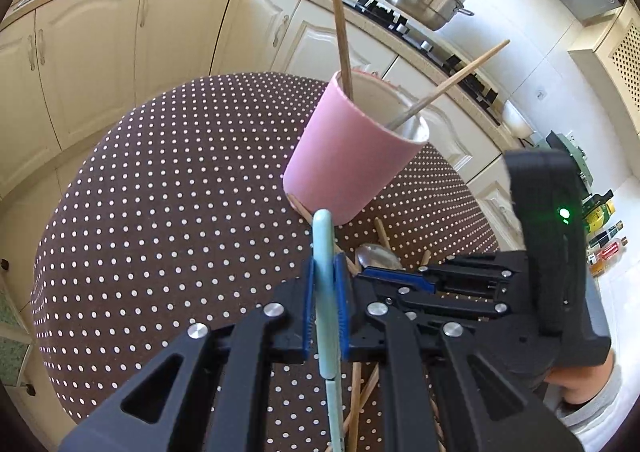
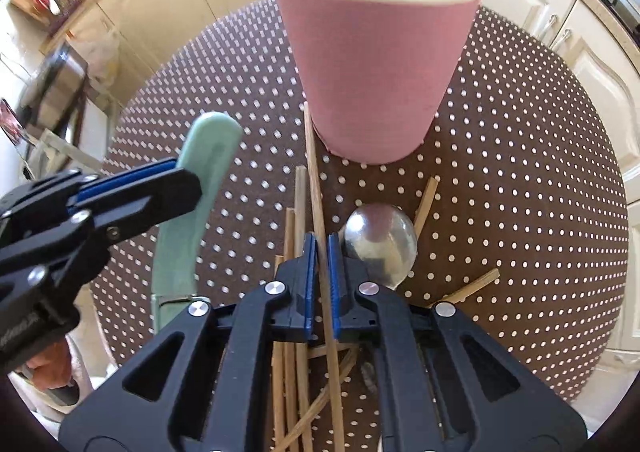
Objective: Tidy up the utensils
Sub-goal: 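Carry the chopstick and spatula up over the pink cup with both tools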
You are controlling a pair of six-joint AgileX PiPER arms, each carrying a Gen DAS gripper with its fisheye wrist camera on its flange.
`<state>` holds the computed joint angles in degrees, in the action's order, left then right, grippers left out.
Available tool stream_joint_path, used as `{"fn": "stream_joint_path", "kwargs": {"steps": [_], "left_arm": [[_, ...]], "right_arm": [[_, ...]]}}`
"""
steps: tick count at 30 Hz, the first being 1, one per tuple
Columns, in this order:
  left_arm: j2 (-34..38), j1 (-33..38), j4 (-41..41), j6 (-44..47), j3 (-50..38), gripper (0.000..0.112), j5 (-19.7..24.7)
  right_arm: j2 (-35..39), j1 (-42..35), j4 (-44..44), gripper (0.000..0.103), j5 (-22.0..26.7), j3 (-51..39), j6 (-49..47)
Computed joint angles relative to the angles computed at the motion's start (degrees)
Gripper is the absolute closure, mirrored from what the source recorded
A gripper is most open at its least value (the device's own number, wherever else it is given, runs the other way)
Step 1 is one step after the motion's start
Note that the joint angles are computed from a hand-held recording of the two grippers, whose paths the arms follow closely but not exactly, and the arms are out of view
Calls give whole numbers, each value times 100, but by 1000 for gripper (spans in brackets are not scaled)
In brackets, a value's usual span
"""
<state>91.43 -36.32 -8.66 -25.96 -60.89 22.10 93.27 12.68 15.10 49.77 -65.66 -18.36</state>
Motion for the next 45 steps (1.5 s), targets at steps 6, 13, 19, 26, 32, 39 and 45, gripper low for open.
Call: {"fn": "stream_joint_path", "kwargs": {"steps": [6,13,19,26,32,39,45], "left_arm": [[-422,-126,674,-522,132,103,-245],[-865,-340,1911,-1568,4,103,-220],[-1014,-398,2116,-1678,-163,103,-156],[-654,-273,1778,-1434,-534,103,-11],[-492,-232,1754,-1337,-752,103,89],[-713,-399,2461,-1857,-975,103,137],[-766,-824,4415,-3367,-1528,103,524]], "right_arm": [[-1088,-471,1295,96,-796,967,-1026],[-2054,-1182,3663,97,-1138,1960,-3046],[-2482,-1848,4824,97,-694,2234,-3954],[-1778,-1685,4206,97,-1031,1748,-3129],[-1397,-1687,4320,97,-974,1658,-3165],[-2372,-1732,4876,97,-1321,1919,-3663],[-2993,-1122,5135,97,-2712,1895,-3833]]}}
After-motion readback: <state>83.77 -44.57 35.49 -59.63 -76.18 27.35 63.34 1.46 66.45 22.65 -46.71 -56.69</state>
